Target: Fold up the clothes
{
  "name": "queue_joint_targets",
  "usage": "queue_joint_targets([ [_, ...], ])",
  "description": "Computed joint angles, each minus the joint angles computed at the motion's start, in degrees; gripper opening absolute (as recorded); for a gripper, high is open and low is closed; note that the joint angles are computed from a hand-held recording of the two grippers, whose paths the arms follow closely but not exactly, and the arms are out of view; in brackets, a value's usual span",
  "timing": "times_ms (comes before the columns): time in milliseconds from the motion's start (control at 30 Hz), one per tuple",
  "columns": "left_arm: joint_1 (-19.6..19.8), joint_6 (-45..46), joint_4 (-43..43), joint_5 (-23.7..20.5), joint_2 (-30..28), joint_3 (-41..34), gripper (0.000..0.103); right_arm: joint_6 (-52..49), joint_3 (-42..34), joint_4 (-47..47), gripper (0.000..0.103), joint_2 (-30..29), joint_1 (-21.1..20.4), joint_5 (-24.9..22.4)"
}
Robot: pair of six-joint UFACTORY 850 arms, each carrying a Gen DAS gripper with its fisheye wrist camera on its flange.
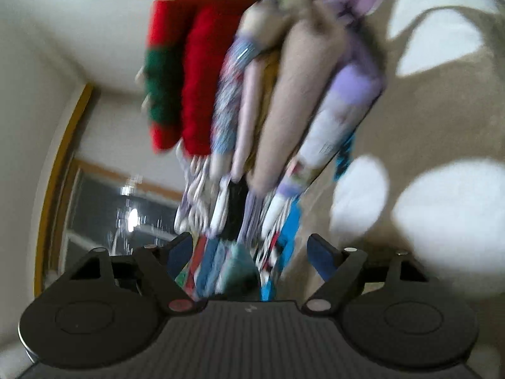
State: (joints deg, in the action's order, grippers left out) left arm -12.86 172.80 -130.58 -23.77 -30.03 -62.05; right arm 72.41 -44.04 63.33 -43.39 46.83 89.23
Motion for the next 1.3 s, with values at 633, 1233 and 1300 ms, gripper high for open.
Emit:
queue_joint_targets([
  [633,16.5,-37.3,27.6,-14.9,5.6,-2.7,0.001,-60.4,-18.9,-21.8,0.082,0.3,1.2,-35.0],
  [1233,31.2,-45.6,29.9,-27.5,5.9,-3.3,0.001,-79.4,-27.5,-12.3,0.081,-3.8,3.6,-42.1],
  [1300,32.8,-46.5,30.1,-28.5,5.5,-3.7,0.001,-82.2,-28.3,-11.0,0.081,-4.1,3.9,-42.5],
])
